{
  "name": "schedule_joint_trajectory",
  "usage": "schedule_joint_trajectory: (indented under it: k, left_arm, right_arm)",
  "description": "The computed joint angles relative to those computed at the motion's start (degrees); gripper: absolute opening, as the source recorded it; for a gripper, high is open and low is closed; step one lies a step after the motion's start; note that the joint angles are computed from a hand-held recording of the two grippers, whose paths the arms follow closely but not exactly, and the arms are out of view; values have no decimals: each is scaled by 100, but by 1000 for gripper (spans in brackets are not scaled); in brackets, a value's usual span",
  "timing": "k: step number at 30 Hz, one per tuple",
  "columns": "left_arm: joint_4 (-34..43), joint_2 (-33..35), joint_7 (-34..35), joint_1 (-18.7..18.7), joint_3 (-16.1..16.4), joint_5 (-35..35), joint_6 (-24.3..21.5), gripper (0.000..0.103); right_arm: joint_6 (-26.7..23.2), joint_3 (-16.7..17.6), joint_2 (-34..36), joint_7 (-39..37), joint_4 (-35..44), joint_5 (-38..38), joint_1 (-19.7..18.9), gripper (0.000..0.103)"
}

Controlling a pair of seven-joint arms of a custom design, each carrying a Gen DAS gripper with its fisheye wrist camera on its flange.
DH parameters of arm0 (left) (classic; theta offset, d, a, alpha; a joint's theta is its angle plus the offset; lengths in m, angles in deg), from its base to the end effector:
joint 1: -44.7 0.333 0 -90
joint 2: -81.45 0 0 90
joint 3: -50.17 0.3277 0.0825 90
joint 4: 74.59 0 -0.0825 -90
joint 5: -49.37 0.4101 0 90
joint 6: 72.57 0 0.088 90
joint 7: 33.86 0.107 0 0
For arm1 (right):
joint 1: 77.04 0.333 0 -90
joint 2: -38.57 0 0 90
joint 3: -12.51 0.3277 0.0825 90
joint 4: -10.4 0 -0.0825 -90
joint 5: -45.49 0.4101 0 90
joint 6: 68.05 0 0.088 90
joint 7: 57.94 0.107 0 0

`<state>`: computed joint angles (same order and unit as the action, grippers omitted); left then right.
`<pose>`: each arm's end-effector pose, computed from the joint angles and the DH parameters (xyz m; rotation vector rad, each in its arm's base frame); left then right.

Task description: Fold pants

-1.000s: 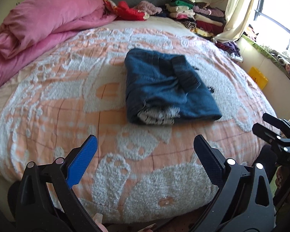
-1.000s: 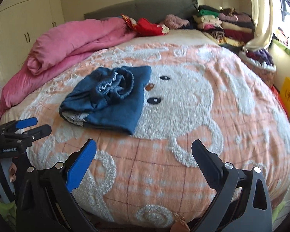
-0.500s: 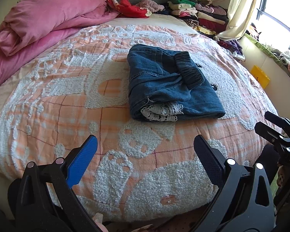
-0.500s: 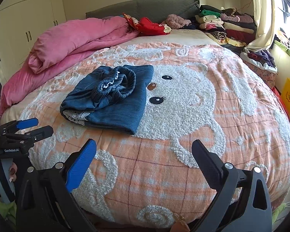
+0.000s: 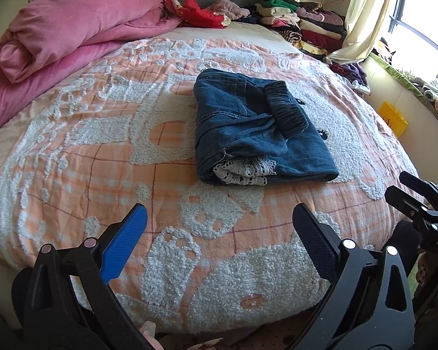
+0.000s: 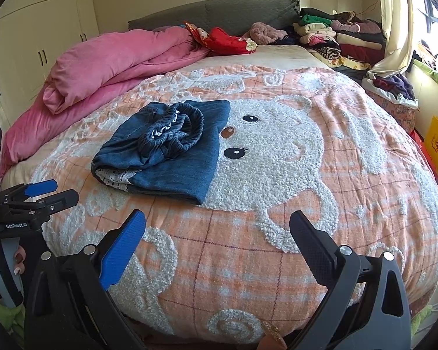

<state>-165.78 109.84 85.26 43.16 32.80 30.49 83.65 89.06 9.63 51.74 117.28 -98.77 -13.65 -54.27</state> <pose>0.7322 -0.1958 0.4282 -1.3894 2.3322 -0.9661 0.6165 0.2612 0.4295 -1.4522 1.9339 -0.7622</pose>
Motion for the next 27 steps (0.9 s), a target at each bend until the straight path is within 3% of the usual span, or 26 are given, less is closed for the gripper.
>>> schedule_joint_trajectory:
  k: [27]
  left_arm:
    - [-59, -75, 115, 48, -45, -140, -22, 93]
  right_arm:
    - [-40, 32, -44, 72, -38, -57, -26, 98]
